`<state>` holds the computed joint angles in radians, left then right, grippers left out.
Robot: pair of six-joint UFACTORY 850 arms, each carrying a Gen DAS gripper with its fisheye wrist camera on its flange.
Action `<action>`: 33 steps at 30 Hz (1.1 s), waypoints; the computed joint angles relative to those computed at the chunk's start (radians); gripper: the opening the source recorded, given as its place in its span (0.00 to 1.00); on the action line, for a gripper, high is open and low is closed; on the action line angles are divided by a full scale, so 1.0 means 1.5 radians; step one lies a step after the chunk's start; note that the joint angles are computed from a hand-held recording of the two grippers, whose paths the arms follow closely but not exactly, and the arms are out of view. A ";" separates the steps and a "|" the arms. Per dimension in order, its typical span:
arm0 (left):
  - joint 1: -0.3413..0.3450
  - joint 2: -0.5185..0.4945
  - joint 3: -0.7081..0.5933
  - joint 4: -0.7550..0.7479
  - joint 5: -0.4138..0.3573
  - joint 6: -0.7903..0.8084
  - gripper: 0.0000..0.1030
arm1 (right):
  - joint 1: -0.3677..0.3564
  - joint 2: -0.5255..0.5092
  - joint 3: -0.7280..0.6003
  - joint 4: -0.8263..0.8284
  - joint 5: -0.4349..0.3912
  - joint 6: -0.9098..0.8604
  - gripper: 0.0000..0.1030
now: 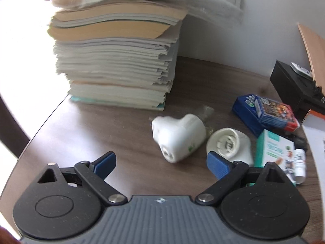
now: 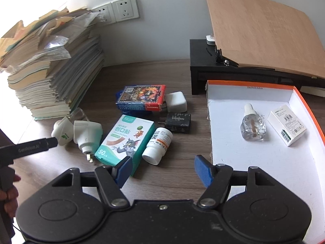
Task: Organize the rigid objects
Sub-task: 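Move left tool to white plug-in heater while right tool approaches teal bandage box, then grasp white plug-in heater with left tool while right tool grasps teal bandage box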
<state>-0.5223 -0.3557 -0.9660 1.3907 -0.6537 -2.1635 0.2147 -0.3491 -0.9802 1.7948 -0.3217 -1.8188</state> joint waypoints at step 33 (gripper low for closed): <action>0.057 0.022 0.084 0.296 0.064 -0.232 0.86 | 0.099 -0.107 -0.121 -0.158 0.033 0.250 0.78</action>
<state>-0.4372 -0.3235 -0.8394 1.8345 -0.5576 -2.5115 0.3625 -0.5089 -1.1612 1.5572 -0.2716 -1.4433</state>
